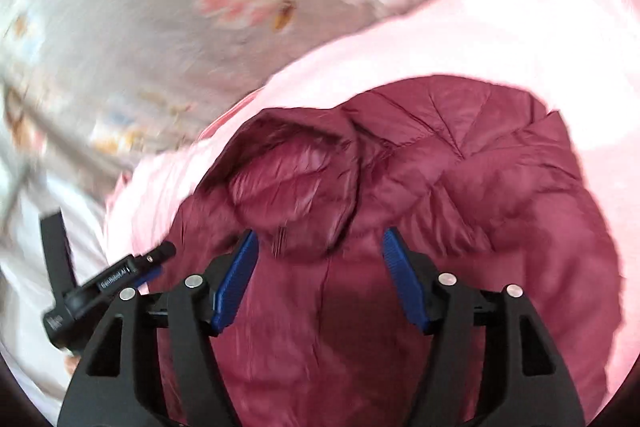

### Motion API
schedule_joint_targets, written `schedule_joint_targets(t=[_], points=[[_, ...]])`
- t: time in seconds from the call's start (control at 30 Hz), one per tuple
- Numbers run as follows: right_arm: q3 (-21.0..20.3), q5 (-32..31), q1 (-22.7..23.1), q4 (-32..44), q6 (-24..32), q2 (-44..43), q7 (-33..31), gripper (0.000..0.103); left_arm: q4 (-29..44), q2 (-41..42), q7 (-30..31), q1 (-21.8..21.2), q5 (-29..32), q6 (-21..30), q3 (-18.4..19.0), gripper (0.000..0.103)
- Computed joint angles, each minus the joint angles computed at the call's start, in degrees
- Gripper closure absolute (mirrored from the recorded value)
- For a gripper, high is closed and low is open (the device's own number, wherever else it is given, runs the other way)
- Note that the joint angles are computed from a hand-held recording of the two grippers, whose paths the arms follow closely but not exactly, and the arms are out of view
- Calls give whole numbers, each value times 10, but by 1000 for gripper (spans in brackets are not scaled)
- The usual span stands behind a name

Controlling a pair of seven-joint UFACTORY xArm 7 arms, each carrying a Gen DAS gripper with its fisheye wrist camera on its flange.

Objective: Fold large clothes

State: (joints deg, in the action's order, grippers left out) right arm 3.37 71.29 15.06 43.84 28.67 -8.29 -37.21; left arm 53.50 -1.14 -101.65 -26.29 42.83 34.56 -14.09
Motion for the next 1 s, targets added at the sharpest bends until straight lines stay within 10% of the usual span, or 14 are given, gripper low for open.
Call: schedule_joint_targets(t=[0.1, 0.17, 0.27, 0.57, 0.77, 1.0], points=[[-4, 32, -9, 45, 56, 73, 11, 40, -7, 41, 35, 22, -72, -112, 26, 40], [10, 34, -15, 56, 59, 91, 15, 60, 0, 57, 22, 17, -70, -122, 37, 44], [23, 48, -23, 58, 71, 81, -20, 94, 7, 58, 51, 8, -72, -129, 41, 102], [56, -198, 27, -19, -151, 46, 43, 96, 12, 53, 45, -12, 4, -33, 20, 102], [60, -168, 55, -26, -227, 80, -13, 96, 27, 87, -12, -51, 91, 16, 34, 100], [40, -175, 30, -24, -126, 44, 6, 90, 51, 94, 14, -80, 100, 101, 29, 91]])
